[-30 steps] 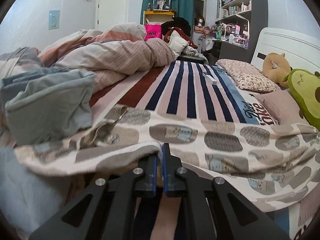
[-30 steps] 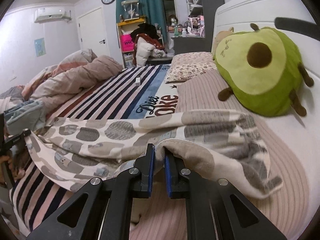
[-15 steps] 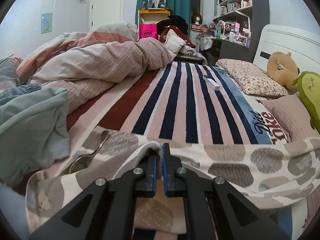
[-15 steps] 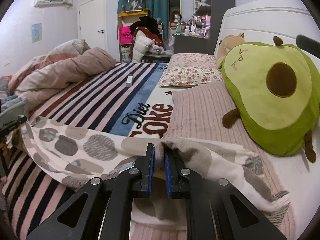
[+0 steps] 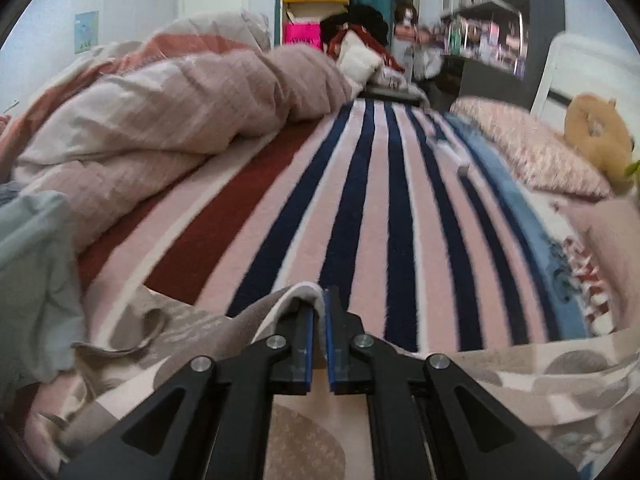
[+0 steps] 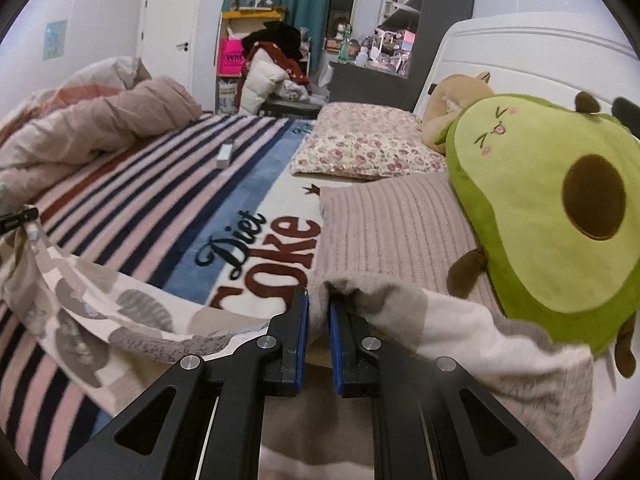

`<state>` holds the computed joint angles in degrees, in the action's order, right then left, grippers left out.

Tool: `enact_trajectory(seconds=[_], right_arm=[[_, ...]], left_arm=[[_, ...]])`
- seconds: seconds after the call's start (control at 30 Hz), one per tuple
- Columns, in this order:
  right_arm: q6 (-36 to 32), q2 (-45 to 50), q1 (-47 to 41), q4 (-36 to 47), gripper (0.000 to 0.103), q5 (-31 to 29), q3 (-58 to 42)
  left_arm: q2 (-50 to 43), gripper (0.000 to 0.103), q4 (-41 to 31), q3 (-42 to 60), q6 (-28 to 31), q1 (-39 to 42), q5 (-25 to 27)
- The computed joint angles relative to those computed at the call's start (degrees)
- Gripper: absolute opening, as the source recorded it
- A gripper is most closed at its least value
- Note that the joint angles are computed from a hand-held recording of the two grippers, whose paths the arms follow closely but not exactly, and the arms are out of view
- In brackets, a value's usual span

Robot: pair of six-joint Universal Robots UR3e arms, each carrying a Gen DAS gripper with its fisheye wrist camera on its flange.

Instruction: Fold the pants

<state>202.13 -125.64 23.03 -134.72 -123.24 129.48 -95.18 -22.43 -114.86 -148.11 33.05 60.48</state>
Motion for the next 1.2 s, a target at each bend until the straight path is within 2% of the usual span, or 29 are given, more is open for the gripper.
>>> enact_trajectory(seconds=[0.1, 0.17, 0.2, 0.23, 0.27, 0.33, 0.37, 0.4, 0.47, 0.53, 0.57, 0.63, 0.7, 0.77, 0.83, 0.87, 0.93, 1.1, 1.2], right_arm=[[-4.49, -2.19, -8.30, -3.28, 0.005, 7.02, 3.90], [-5.33, -3.30, -10.72, -1.72, 0.012, 9.20, 5.28], [-5.68, -4.63, -12.24, -1.07, 0.014, 10.92, 5.93], [-5.50, -5.63, -12.63, -1.03, 0.027, 11.63, 6.28], [-5.08, -6.51, -12.38, -1.69, 0.044, 11.68, 6.61], [-3.92, -6.64, -10.08, -3.57, 0.063, 9.65, 6.82], [-2.78, -5.99, -7.81, -4.10, 0.066, 7.47, 6.49], [-1.65, -5.33, -5.79, -4.19, 0.066, 5.54, 6.06], [0.04, -4.96, -3.72, -4.11, 0.066, 4.36, 5.49], [-0.25, -5.33, -2.44, -5.79, 0.066, 7.65, 5.16], [-0.68, -3.65, -1.14, -8.18, 0.066, 10.92, 4.57], [0.30, 2.35, 2.45, -12.90, 0.065, 12.51, 3.12], [1.34, 8.84, 5.04, -17.64, 0.059, 14.92, 1.97], [2.35, 15.32, 4.81, -20.93, 0.039, 20.73, 0.64], [2.12, 21.10, 4.21, -23.50, 0.028, 25.31, -0.72], [2.60, 24.90, 4.32, -25.47, 0.027, 26.49, -1.89], [3.73, 31.03, 3.64, -28.41, 0.027, 29.13, -3.95], [4.94, 40.01, 0.34, -31.07, 0.027, 30.55, -8.34], [6.82, 41.00, 1.08, -31.44, 0.028, 25.58, -9.00]], left_arm=[[-5.52, 0.005, 2.28, 2.03, -2.13, -1.81, 3.85], [-7.96, 0.008, 2.24, 3.54, -3.81, -2.47, 5.76], [-8.48, 0.014, 2.55, 3.75, -4.03, -2.78, 6.61], [-9.01, 0.026, 4.06, 3.66, -4.34, -3.63, 8.60], [-8.94, 0.035, 5.48, 3.04, -4.60, -3.97, 9.47], [-7.48, 0.072, 7.68, 1.21, -5.38, -3.66, 9.00], [-6.57, 0.078, 9.43, -0.05, -6.04, -3.27, 8.51], [-5.35, 0.080, 10.99, -1.07, -6.63, -2.84, 8.13], [-1.78, 0.080, 7.11, -2.17, -4.86, -0.87, 4.84], [2.80, 0.080, -1.55, -2.69, -0.38, 1.24, -1.16], [4.12, 0.080, -4.41, -2.62, 1.66, 1.27, -2.36], [6.91, 0.080, -10.18, -3.30, 7.11, 0.33, -5.17], [7.97, 0.080, -16.34, -3.13, 10.71, -0.85, -6.65], [7.77, 0.080, -19.53, -3.30, 13.44, -2.92, -5.11], [8.44, 0.080, -22.15, -4.80, 16.65, -3.46, -4.37], [8.35, 0.080, -24.17, -4.75, 18.42, -3.54, -4.40], [8.97, 0.080, -24.63, -5.69, 19.29, -3.94, -4.37], [9.15, 0.080, -20.66, -7.72, 18.37, -3.45, -3.60], [6.88, 0.080, -15.07, -9.12, 15.22, -3.60, -3.06]])
